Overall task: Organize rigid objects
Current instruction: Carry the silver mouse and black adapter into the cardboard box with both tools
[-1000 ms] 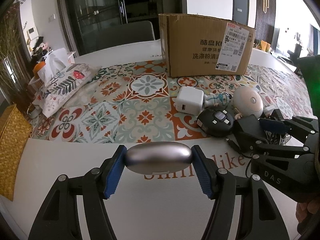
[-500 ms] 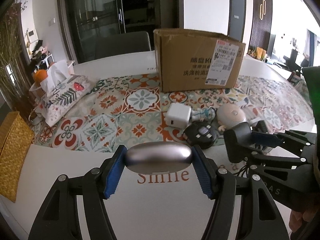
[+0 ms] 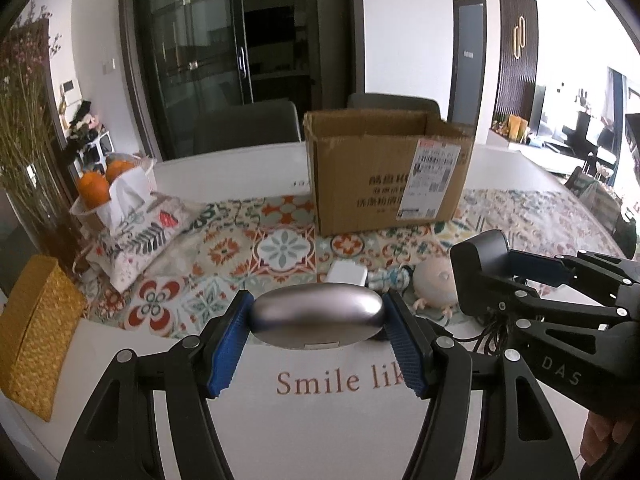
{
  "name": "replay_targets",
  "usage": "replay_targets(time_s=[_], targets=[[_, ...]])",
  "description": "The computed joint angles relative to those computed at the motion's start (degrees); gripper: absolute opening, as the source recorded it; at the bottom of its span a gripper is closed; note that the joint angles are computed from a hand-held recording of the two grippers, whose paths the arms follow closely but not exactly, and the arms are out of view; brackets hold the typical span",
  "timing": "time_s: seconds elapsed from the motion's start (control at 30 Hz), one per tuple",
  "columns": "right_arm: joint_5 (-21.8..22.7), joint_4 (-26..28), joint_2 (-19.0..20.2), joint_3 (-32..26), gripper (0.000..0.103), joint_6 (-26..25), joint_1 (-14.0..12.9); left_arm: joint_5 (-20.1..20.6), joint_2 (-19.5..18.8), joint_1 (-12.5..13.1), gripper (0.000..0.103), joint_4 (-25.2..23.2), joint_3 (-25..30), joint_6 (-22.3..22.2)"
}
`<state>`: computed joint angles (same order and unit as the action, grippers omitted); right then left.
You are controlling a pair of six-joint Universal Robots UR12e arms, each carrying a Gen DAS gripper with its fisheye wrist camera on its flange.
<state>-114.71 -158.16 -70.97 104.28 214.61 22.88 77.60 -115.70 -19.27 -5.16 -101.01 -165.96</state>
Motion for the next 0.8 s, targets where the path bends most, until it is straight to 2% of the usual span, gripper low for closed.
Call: replay_targets(time_s=[0.4,0.63,0.8], targets=[[-5.6,-1.8,-1.6,-0.6,0.042,-0.6,0.1,-3.0,0.0,-0.4,0.065,-0.5,3.6,-1.5],[-7.9,-4.6,-2.1,-1.4,0.042,-2.1,-0.8,-5.3,-1.2,-0.8,0.065,-0.5,7.4,-2.1],[-9.7,-6.4,-1.9,-2.2,0.042,-3.8,-1.3,-5.0,-2.4,-1.4,0.065,-0.7,10.2,-1.8]])
